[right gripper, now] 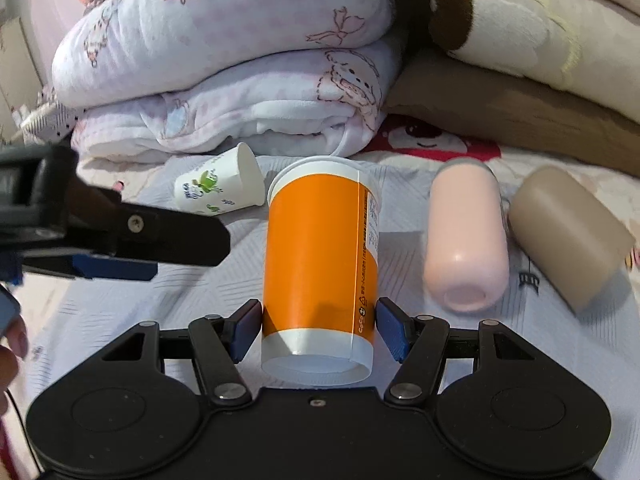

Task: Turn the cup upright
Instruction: 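Lift and rotate the cup rim-up with the right gripper while the left gripper approaches it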

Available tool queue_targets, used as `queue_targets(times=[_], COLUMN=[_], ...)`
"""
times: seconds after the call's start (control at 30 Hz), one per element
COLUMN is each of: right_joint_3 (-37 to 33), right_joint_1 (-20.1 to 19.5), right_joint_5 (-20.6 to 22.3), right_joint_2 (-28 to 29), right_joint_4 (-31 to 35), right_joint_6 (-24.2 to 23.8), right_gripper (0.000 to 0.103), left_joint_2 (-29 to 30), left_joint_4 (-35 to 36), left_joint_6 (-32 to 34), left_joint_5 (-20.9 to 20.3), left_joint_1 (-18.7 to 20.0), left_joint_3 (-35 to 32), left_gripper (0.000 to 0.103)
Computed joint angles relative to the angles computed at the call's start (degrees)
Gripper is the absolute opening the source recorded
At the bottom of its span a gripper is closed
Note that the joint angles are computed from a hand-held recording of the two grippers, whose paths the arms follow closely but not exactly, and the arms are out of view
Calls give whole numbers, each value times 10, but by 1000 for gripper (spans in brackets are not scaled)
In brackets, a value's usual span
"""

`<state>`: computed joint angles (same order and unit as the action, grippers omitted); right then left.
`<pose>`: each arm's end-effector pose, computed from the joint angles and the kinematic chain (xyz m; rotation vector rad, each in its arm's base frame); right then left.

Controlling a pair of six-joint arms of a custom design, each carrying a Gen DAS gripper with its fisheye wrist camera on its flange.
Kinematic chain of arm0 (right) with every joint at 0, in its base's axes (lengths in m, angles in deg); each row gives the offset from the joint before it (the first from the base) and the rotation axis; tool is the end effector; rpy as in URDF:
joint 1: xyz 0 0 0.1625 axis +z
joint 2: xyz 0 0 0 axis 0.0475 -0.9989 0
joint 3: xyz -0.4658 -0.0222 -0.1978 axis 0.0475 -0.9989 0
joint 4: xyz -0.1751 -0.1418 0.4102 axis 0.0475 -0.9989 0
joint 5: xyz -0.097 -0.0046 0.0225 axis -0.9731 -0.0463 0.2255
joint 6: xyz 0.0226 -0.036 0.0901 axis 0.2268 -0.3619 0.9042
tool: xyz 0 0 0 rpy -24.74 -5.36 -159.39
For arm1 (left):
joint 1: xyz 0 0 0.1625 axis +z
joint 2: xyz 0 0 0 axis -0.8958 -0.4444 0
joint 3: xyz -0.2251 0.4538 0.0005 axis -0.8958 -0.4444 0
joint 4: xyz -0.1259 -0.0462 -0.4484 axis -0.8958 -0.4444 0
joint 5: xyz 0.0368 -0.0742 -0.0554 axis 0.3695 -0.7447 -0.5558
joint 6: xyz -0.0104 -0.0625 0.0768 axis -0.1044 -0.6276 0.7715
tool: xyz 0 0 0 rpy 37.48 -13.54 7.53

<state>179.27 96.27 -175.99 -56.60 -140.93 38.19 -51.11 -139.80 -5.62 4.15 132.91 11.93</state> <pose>0.2272 -0.7776 0.0393 0.8340 -2.5267 0.6436 -0.0976 -0.7589 0.1974 -0.0051 2.7276 -0.9479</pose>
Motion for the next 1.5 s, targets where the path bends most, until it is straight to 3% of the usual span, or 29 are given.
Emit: queue_targets(times=[0.1, 0.23, 0.4, 0.7, 0.8, 0.87, 0.93, 1.03, 1.13, 1.23, 1.37, 1.5], right_joint_3=[23, 60, 108, 105, 89, 76, 71, 38, 15, 12, 20, 18], right_joint_1=[1, 4, 1, 6, 9, 23, 32, 29, 14, -4, -6, -16], right_joint_5=[7, -9, 14, -4, -18, -43, -53, -26, 10, 57, 41, 70], right_joint_2=[-18, -45, -78, -79, -81, -82, -82, -81, -77, -74, -69, -70], right_joint_4=[12, 38, 48, 98, 158, 187, 168, 236, 268, 282, 262, 264], right_joint_6=[44, 102, 131, 154, 146, 98, 50, 21, 25, 57, 48, 55], right_gripper=[68, 68, 68, 68, 69, 82, 87, 87, 87, 84, 77, 76], left_joint_2=[-12, -31, -43, -33, -34, -37, -39, -35, -29, -20, -8, -1], left_joint_4=[18, 42, 55, 76, 92, 91, 93, 92, 104, 115, 122, 115], left_joint_6=[-13, -47, -56, -55, -62, -57, -54, -51, -46, -42, -39, -30], left_joint_5=[-3, -45, -69, -66, -81, -96, -105, -133, -135, -121, -123, -124], left_joint_1=[-3, 1, 0, 6, 12, 17, 19, 27, 29, 28, 30, 32], left_joint_3=[12, 31, 53, 46, 38, 37, 36, 30, 24, 18, 8, 7], left_gripper=[100, 100, 100, 96, 95, 95, 95, 93, 87, 82, 73, 68])
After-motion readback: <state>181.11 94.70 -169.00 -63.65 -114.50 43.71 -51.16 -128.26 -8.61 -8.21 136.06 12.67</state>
